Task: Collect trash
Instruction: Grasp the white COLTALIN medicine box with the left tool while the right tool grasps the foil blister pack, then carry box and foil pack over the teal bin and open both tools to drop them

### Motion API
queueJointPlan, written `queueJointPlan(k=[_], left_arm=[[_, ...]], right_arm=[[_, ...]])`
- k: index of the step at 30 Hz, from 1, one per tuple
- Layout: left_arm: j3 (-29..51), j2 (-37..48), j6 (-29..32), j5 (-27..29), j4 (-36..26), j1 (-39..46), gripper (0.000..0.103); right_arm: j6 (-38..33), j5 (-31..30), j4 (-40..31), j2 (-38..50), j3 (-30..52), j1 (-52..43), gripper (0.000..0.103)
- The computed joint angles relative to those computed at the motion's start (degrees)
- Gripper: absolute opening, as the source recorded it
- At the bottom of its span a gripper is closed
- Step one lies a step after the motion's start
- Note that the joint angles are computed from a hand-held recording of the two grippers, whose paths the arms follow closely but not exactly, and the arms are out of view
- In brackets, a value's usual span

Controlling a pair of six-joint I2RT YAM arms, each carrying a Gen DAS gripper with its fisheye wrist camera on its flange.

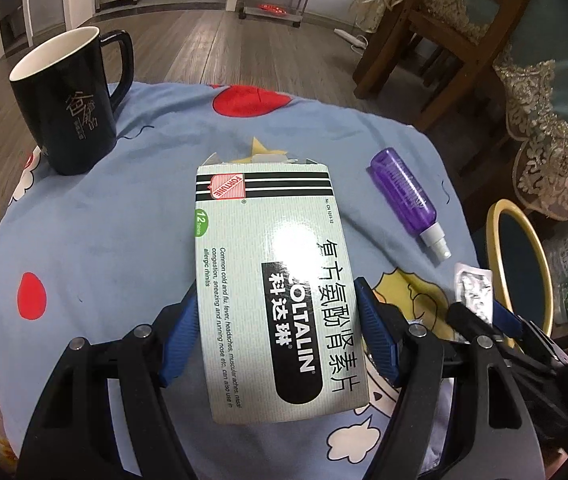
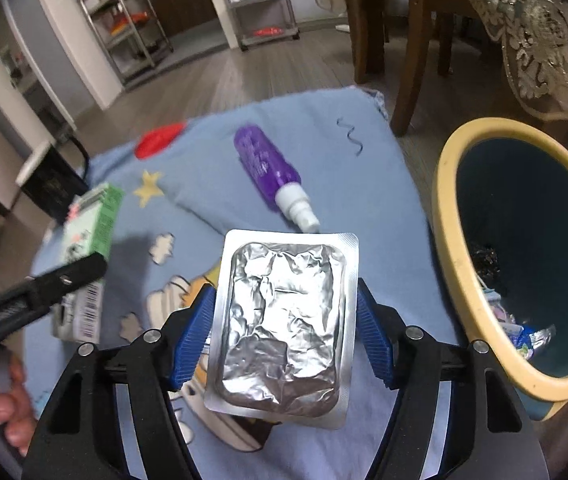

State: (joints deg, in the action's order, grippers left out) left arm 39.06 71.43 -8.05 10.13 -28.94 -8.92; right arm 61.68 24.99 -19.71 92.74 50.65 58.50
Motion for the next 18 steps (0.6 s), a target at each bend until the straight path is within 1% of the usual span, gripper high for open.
queueJointPlan(k=[4,9,12,18], left_arm=[[0.74,0.13,-0.35,0.64,0.33,0.07,0.071],[1.78,-0.46,-1.44,1.39,0.15,-0.64,0.071],[2.65,-0.87,-2.51,1.5,0.0,-2.15,0.071],[4.12,-1.74,-4.81,0.28,-0.36,-7.17,0.071]], right_arm=[[-0.34,1.05,0.84,-5.41,-2.43,0.69,0.069],[-0.23,2.51,-0.34,-11.52,-4.49,1.6,0.069],[0.03,3.53,-2.48,-15.42,-5.51,2.12,0.069],[1.59,7.67,-9.51,-22.77,-6.39,3.5,0.069]])
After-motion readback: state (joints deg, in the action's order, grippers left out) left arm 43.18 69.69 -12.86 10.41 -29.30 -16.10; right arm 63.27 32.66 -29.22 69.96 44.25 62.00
